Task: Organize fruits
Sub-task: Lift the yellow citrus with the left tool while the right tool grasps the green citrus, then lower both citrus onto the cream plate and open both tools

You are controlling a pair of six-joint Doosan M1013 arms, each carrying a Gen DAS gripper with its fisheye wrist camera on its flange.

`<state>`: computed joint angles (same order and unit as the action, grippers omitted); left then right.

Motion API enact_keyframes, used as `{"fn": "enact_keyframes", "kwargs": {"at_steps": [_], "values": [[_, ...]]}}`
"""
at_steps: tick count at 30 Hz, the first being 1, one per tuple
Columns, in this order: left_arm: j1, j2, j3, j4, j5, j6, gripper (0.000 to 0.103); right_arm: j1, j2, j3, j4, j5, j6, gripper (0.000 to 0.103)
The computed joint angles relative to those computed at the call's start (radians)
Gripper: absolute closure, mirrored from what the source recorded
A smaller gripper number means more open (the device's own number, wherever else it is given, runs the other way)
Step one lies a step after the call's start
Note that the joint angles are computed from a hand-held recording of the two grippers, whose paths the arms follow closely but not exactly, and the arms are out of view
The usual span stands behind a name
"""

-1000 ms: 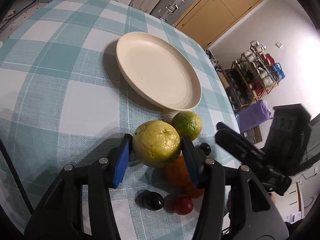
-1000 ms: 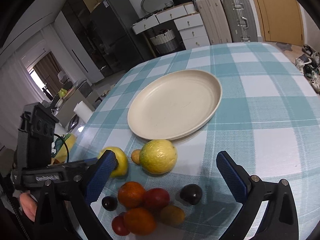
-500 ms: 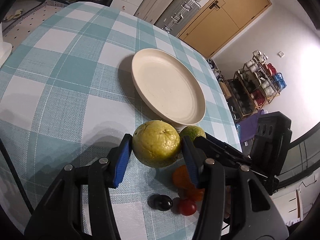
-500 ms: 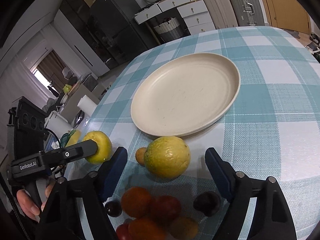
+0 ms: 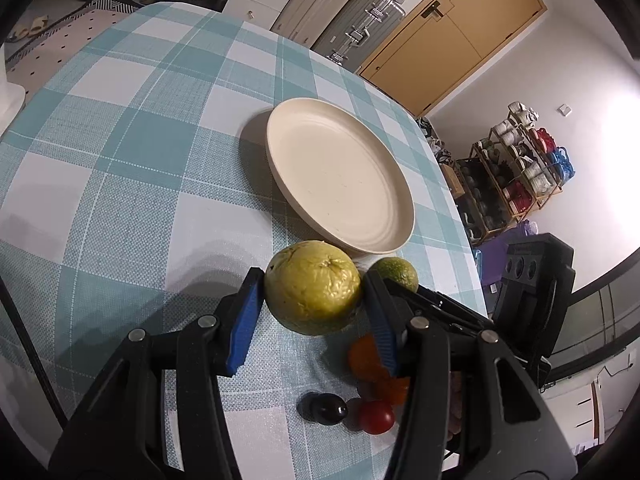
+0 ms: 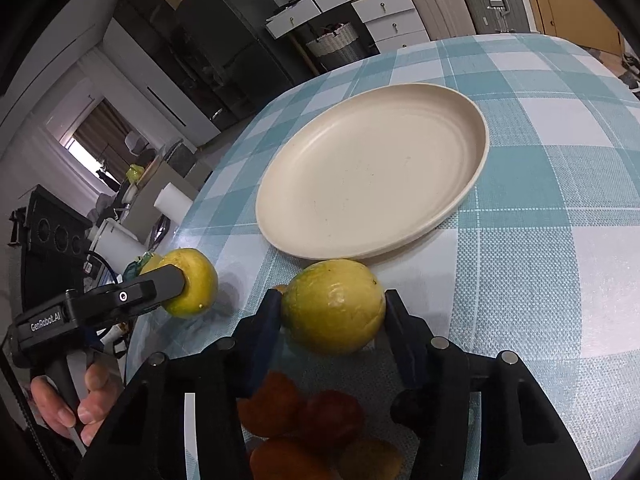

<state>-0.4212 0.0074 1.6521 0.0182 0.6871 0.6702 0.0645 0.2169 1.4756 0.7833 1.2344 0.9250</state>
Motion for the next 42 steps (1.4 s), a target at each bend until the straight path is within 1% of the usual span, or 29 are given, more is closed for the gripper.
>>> {"fn": "enact_keyframes", "kwargs": {"at_steps": [7, 14, 20, 23, 26, 28, 30, 37, 42], "values": [[0.001, 0.013, -0.026, 0.015, 0.011, 0.000, 0.056, -0.029, -0.025, 0.011, 0.064, -0.015, -0.051, 0.051], [0.016, 0.049, -0.087, 0.001, 0.023, 0.045, 0.056, -0.041, -0.022, -0.032, 0.114, -0.011, -0.092, 0.051], [0.032, 0.101, -0.182, 0.017, 0.051, 0.095, 0.056, -0.035, 0.015, -0.104, 0.119, -0.017, -0.090, 0.051], [0.048, 0.133, -0.233, 0.010, 0.065, 0.126, 0.056, -0.026, 0.041, -0.147, 0.106, -0.028, -0.087, 0.051], [0.064, 0.171, -0.285, 0.007, 0.088, 0.155, 0.056, -0.017, 0.072, -0.192, 0.092, -0.033, -0.081, 0.051], [0.075, 0.200, -0.320, 0.003, 0.116, 0.167, 0.056, -0.009, 0.091, -0.218, 0.078, -0.039, -0.079, 0.051], [0.088, 0.228, -0.351, -0.018, 0.130, 0.199, 0.056, 0.002, 0.115, -0.248, 0.056, -0.045, -0.076, 0.051], [0.121, 0.304, -0.425, -0.086, 0.164, 0.260, 0.056, 0.027, 0.180, -0.307, 0.018, -0.054, -0.067, 0.051], [0.139, 0.345, -0.452, -0.126, 0.176, 0.287, 0.055, 0.039, 0.204, -0.322, -0.010, -0.063, -0.062, 0.051]]}}
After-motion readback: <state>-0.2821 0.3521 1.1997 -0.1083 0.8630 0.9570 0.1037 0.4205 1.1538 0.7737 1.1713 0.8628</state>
